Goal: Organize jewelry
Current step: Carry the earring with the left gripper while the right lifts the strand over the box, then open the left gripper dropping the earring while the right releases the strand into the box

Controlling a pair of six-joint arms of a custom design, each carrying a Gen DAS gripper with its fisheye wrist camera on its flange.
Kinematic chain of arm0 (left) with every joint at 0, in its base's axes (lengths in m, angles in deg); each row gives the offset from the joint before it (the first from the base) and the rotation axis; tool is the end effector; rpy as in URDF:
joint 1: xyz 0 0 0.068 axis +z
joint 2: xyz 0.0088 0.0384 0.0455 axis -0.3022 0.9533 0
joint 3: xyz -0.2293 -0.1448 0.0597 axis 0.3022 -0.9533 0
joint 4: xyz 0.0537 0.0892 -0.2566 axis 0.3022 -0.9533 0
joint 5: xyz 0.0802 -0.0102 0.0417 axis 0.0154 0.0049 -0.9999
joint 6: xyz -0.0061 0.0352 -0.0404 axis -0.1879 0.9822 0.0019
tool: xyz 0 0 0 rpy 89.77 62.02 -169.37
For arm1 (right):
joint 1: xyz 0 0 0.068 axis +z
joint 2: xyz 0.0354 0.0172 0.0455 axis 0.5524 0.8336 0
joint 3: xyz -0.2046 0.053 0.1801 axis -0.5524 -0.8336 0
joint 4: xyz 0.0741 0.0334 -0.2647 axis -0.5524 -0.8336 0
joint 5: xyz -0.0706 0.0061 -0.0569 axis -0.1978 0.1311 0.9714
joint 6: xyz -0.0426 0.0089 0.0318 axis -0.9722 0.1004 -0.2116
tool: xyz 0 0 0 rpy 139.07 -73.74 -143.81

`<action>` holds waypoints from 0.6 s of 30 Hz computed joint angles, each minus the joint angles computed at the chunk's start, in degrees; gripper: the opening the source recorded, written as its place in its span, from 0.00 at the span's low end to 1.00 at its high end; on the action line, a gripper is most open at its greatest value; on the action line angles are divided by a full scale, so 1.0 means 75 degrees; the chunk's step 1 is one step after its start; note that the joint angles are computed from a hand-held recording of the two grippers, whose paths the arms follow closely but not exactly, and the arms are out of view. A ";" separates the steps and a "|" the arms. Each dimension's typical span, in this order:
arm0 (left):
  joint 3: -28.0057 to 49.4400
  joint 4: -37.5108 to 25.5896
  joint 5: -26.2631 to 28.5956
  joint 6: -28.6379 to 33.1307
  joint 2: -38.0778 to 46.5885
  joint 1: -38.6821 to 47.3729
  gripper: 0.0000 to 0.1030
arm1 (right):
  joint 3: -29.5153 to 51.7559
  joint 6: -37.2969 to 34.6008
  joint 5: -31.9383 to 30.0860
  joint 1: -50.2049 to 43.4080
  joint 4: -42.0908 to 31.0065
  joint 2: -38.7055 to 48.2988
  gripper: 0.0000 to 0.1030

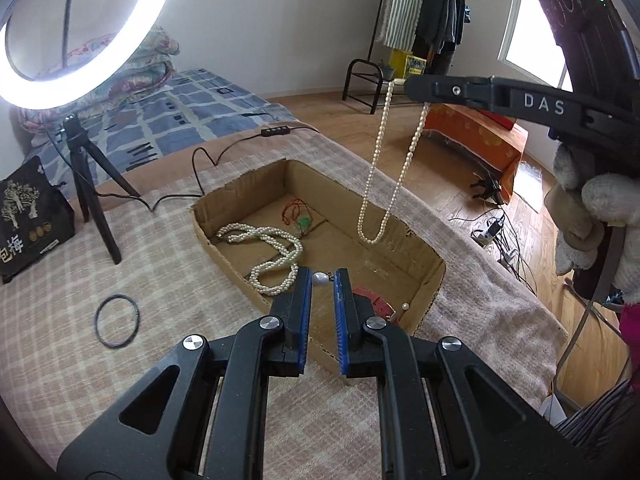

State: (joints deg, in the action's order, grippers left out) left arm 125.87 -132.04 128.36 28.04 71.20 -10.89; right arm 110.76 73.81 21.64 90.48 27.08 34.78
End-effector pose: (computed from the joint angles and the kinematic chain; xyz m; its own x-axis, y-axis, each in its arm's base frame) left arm 0.2709 0.0065 0.2000 -0.4575 0.5418 -0.7051 0.8543 0.4879 -0.1793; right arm 0.1696 0.2116 0.2663 -0.5766 0.1270 -0.8071 0.2034 0.9791 0.0088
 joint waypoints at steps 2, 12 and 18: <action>-0.0133 0.0240 -0.0106 -0.0195 0.0021 -0.0165 0.09 | -0.0306 0.0048 -0.0126 -0.0099 0.0149 -0.0113 0.01; -0.0731 0.1260 -0.0636 -0.0758 0.0205 -0.0806 0.09 | -0.1538 -0.0018 -0.0857 -0.0562 0.1239 -0.0209 0.01; -0.0983 0.1505 -0.0710 -0.0733 0.0029 -0.0946 0.09 | -0.1774 -0.0086 -0.1072 -0.0687 0.1576 -0.0122 0.01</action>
